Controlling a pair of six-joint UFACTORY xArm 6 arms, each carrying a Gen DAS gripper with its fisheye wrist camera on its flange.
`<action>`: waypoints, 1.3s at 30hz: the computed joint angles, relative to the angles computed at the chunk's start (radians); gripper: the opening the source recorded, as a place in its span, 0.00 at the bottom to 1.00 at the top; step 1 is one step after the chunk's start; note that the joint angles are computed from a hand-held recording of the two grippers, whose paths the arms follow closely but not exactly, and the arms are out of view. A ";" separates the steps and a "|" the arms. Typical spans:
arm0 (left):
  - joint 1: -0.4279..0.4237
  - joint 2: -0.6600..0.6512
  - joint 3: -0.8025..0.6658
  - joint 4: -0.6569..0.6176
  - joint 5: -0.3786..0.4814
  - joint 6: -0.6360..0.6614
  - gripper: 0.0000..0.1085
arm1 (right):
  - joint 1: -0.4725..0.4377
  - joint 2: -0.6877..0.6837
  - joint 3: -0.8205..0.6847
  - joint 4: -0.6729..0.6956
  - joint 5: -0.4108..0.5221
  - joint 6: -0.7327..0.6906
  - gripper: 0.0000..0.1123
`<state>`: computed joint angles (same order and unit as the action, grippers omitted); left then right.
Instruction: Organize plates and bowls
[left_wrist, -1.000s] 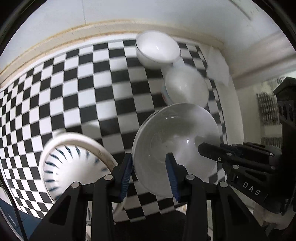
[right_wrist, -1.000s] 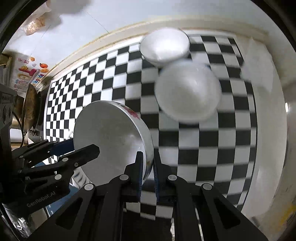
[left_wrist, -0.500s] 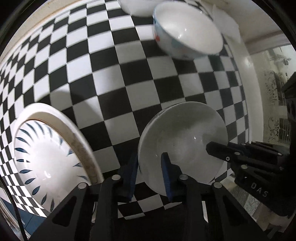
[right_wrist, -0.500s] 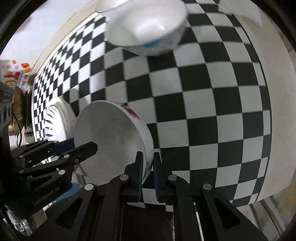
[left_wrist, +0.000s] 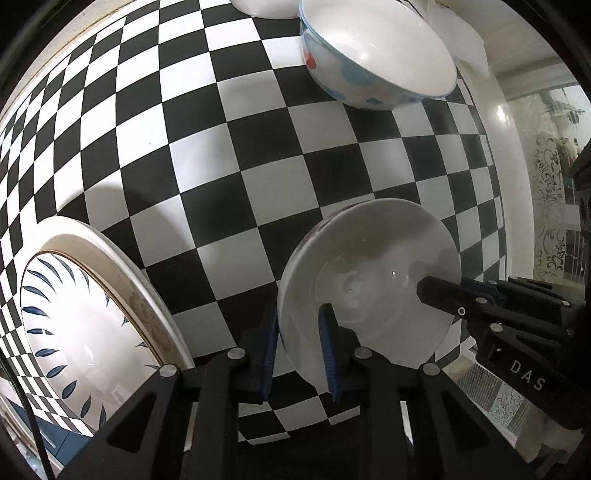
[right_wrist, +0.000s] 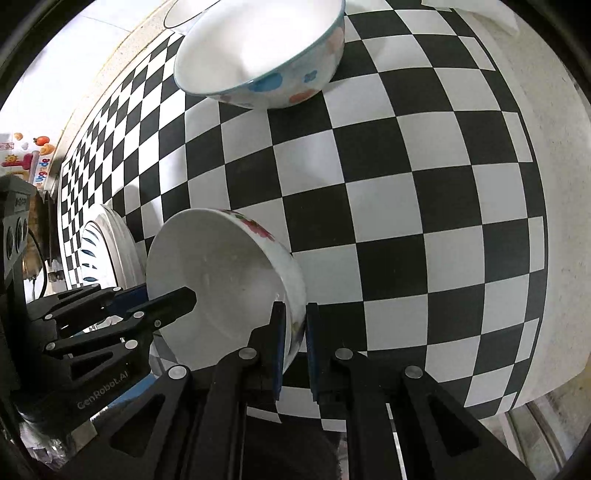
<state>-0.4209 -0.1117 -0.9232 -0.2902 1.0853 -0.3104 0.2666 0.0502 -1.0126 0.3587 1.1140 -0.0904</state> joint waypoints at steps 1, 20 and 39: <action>0.002 0.001 -0.002 -0.002 0.002 0.002 0.18 | 0.000 0.000 -0.001 0.002 0.001 0.000 0.10; 0.130 0.035 -0.216 0.010 0.084 -0.014 0.24 | -0.089 0.004 -0.155 -0.008 0.053 0.008 0.14; 0.154 0.514 -0.628 -0.027 0.116 -0.002 0.24 | -0.110 0.435 -0.620 0.053 0.065 0.078 0.17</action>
